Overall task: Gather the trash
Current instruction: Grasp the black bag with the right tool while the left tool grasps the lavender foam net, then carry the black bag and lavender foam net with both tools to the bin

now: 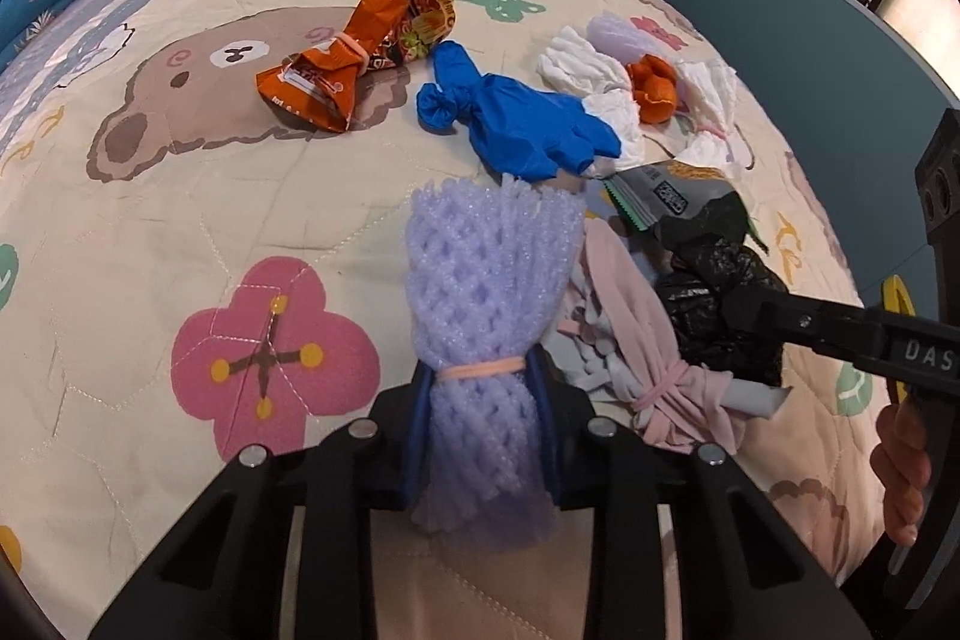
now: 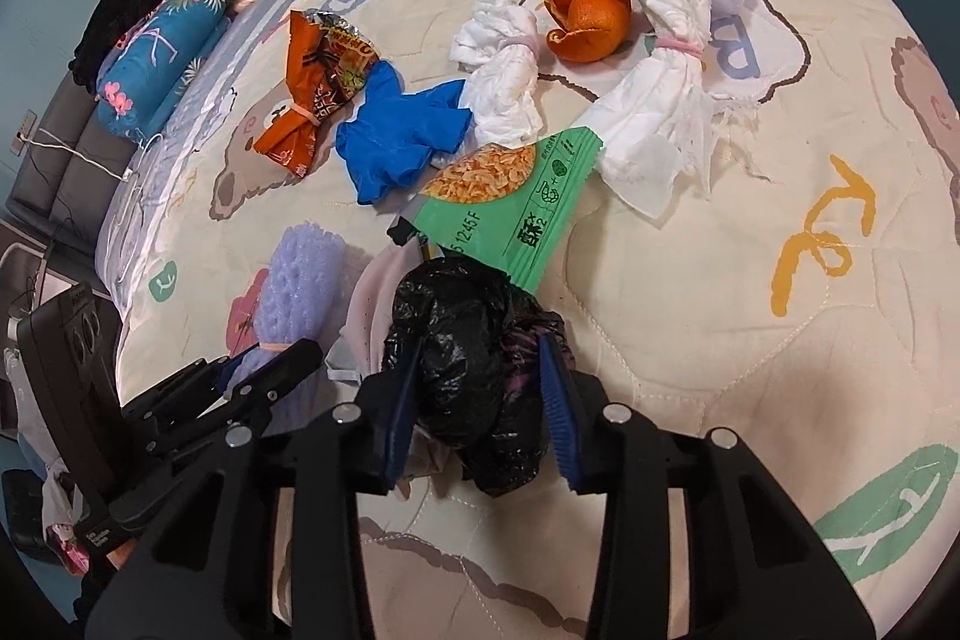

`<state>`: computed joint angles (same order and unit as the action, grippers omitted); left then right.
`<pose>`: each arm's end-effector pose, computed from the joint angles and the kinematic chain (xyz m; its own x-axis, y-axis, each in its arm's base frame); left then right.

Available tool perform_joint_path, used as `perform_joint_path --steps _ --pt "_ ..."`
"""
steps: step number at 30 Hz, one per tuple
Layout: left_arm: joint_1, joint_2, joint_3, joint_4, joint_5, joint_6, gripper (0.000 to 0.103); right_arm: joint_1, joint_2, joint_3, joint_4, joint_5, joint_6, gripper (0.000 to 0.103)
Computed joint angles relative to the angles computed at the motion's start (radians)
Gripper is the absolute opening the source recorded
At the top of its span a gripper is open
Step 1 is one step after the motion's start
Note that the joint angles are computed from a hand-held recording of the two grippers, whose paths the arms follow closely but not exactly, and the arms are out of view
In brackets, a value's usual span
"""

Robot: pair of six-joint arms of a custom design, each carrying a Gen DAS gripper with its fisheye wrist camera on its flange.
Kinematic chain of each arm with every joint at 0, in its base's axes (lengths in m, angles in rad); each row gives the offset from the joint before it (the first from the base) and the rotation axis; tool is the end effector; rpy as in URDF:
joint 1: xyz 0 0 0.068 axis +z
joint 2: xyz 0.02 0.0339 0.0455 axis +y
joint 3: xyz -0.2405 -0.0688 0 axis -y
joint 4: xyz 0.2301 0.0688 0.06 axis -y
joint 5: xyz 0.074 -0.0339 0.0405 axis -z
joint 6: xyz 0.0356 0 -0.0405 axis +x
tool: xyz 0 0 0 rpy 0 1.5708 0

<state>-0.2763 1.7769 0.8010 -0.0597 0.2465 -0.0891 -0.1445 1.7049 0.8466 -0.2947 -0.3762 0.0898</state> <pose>0.2893 -0.0911 0.0986 -0.8585 0.1537 -0.4893 0.3091 0.9164 -0.2544 0.2903 -0.0290 0.1190 -0.9020 0.2155 -0.3740 0.0676 0.9262 0.3708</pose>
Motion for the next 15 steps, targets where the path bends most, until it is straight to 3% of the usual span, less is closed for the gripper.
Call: perform_joint_path --steps 6,15 --pt "0.019 -0.057 -0.031 -0.005 0.040 0.013 0.028 -0.018 -0.058 -0.016 -0.023 -0.019 -0.013 0.023" --pt "0.039 -0.112 -0.046 -0.024 0.049 0.008 0.028 -0.041 -0.129 -0.041 -0.039 -0.051 -0.029 0.018"
